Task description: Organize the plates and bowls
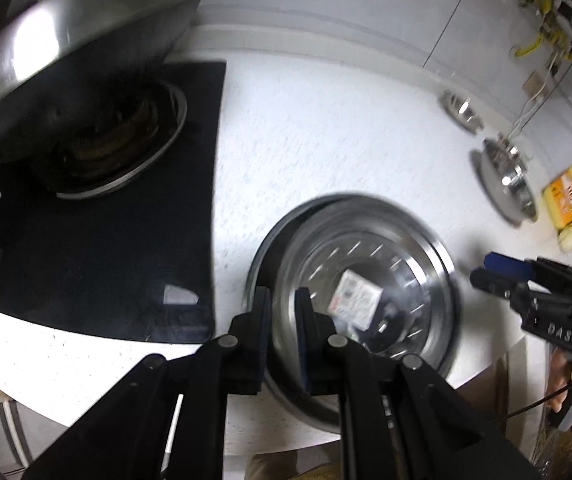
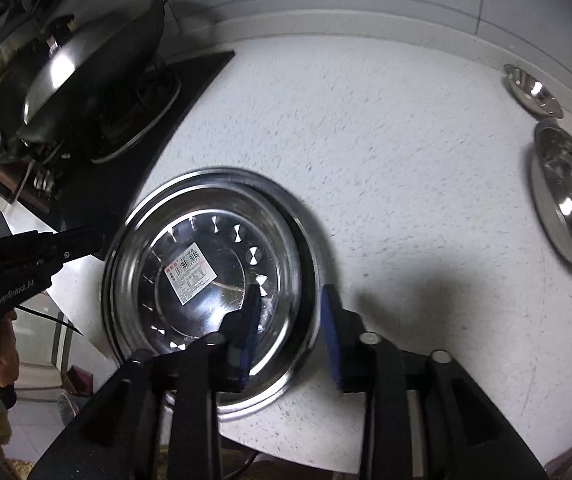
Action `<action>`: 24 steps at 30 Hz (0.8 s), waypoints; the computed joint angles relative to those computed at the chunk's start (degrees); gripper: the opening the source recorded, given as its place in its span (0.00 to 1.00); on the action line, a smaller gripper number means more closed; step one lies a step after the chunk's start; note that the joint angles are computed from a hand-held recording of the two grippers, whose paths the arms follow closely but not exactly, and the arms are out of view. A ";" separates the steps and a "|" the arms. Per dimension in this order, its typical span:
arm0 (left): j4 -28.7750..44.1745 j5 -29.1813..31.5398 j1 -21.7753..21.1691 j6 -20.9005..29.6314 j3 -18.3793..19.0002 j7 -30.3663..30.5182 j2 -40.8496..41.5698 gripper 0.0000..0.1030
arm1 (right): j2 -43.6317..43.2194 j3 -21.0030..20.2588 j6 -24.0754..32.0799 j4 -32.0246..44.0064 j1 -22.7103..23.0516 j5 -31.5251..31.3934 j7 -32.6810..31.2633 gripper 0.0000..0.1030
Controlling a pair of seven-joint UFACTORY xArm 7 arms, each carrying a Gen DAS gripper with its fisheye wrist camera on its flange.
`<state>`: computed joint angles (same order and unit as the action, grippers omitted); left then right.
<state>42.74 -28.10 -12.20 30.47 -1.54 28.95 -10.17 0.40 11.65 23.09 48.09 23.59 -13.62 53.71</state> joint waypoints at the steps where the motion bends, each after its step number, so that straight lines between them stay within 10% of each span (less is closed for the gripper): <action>1: -0.39 -0.80 -0.40 -0.58 -0.22 0.02 -1.07 0.21 | -1.68 -0.08 -0.34 -1.35 -0.05 -0.81 0.85 0.39; 13: 5.56 -7.87 -10.23 4.99 -5.71 -3.08 0.89 0.30 | -30.98 0.73 3.28 -22.82 -6.69 0.77 2.20 0.57; 24: 38.45 3.31 -16.53 6.40 -12.64 -23.61 31.03 0.61 | -43.71 -15.64 7.92 -31.64 -20.38 5.85 -20.28 0.69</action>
<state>81.19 -24.79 -28.73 36.87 -14.18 5.34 20.86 -43.31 -4.00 31.01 16.45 3.21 -7.77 33.43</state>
